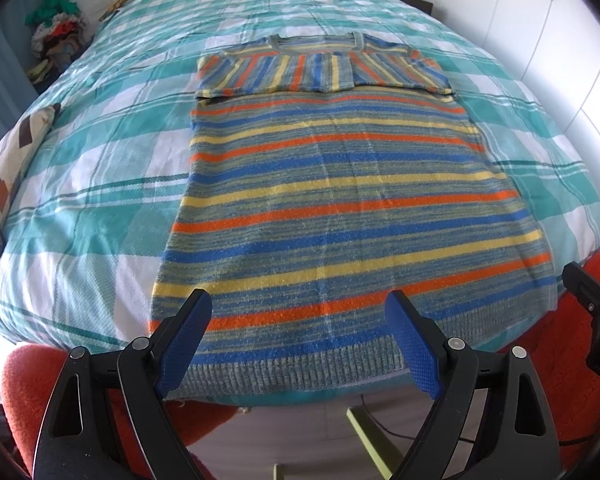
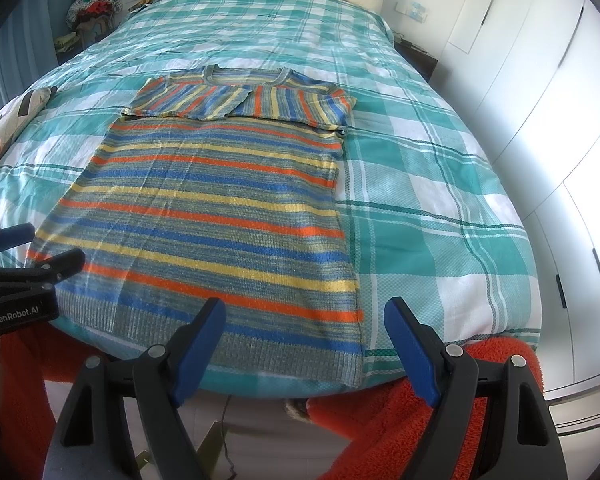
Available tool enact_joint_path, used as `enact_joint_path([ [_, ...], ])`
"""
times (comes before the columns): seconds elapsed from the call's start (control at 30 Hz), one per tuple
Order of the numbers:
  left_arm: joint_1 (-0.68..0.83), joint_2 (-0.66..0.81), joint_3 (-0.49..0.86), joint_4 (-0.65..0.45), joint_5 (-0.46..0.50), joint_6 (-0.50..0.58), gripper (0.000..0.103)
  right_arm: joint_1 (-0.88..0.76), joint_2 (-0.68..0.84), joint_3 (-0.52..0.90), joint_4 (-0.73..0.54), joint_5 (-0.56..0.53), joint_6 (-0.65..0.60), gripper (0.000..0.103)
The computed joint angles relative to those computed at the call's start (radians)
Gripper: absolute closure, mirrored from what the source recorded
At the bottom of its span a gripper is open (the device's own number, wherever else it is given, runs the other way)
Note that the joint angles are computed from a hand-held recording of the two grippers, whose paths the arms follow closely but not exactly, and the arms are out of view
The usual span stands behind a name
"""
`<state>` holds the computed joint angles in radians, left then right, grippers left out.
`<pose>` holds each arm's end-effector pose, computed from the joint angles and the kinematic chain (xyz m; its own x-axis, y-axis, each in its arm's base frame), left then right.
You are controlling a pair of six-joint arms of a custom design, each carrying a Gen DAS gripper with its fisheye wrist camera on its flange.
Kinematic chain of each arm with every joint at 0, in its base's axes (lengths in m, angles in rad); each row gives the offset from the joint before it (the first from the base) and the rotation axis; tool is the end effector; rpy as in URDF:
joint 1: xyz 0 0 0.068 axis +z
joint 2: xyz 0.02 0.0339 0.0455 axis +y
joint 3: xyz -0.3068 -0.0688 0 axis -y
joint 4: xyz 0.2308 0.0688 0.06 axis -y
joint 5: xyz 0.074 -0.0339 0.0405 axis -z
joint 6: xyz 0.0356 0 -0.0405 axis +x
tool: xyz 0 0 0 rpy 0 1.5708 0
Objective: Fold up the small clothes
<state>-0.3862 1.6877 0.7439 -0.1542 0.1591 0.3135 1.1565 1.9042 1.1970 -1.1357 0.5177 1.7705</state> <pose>0.2660 -0.1143 0.1693 -0.6492 0.5927 -0.4767 0.6717 0.7408 0.0063 0.1396 0.2736 0.1980 -0.7552 0.3984 -0.5205 0.5485 0.8190 -0.1689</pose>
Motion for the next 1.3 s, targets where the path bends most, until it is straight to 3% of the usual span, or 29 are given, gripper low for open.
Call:
enact_joint_path([
  [1.3,0.030,-0.067,-0.032,-0.012,-0.005,0.026,0.013,0.035,0.012,0.056,-0.093,0.023,0.041,0.022],
])
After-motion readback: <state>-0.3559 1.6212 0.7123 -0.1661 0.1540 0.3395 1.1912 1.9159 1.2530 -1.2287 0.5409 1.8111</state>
